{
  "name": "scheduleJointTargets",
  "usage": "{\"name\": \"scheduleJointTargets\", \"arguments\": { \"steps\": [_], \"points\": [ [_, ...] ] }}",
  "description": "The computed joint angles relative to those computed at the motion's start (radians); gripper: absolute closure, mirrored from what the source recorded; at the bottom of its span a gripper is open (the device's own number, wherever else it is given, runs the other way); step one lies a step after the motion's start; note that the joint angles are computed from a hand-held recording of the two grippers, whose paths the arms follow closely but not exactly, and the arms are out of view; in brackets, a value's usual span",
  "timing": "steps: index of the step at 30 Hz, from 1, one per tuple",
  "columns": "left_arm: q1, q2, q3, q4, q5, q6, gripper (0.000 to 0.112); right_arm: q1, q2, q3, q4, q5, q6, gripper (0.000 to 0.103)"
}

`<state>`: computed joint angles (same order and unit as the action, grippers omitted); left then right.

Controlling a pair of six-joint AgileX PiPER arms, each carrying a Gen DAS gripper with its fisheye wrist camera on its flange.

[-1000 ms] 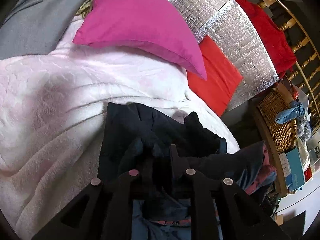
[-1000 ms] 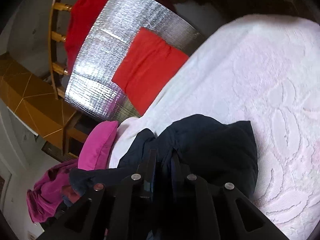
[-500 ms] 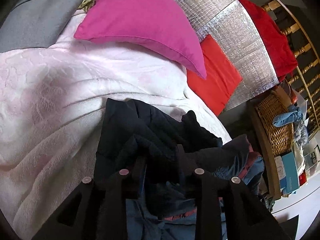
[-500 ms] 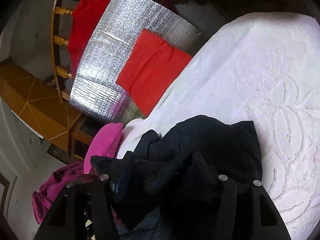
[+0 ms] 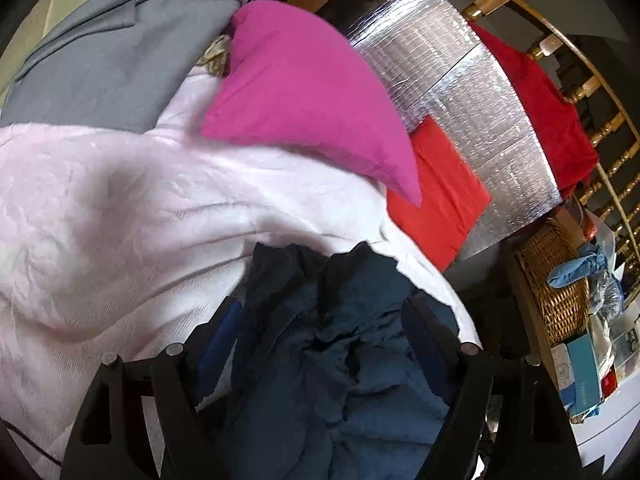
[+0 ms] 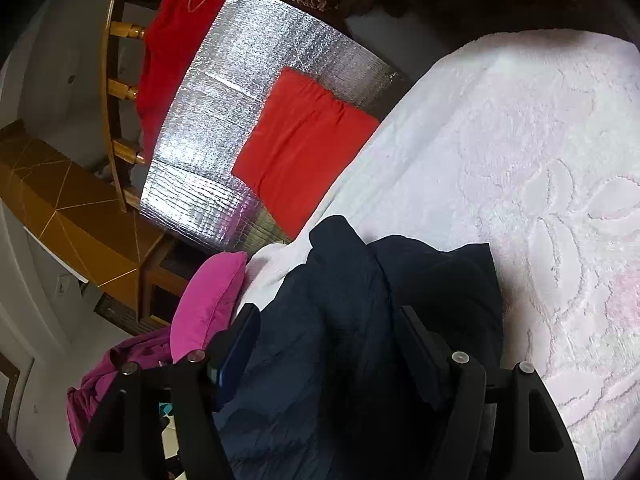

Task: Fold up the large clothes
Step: 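Lower the folded jacket onto the bed and open both grippers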

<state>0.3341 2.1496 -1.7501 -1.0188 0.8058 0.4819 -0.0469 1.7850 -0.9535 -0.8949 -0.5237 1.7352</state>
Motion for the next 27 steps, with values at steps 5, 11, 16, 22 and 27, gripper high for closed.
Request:
{"name": "scheduleJointTargets", "arguments": {
  "steps": [5,11,16,22,27],
  "points": [
    [-0.018,-0.027,0.034,0.112,-0.01,-0.075,0.027,0.004,-0.035,0.03,0.008,0.002,-0.011,0.03],
    [-0.034,-0.068,0.092,0.292,-0.022,-0.218,0.027,-0.002,-0.095,0.072,-0.038,0.006,0.024,0.03],
    [-0.035,-0.145,0.215,0.358,-0.061,-0.23,0.027,-0.007,-0.187,0.148,-0.1,0.014,0.074,0.028],
    [-0.046,-0.263,0.395,0.39,-0.123,-0.195,0.027,0.016,-0.295,0.235,-0.193,0.036,0.165,0.027],
    [-0.133,-0.425,0.595,0.578,-0.318,-0.261,0.027,0.06,-0.398,0.319,-0.207,0.076,0.198,0.026]
  ]
}}
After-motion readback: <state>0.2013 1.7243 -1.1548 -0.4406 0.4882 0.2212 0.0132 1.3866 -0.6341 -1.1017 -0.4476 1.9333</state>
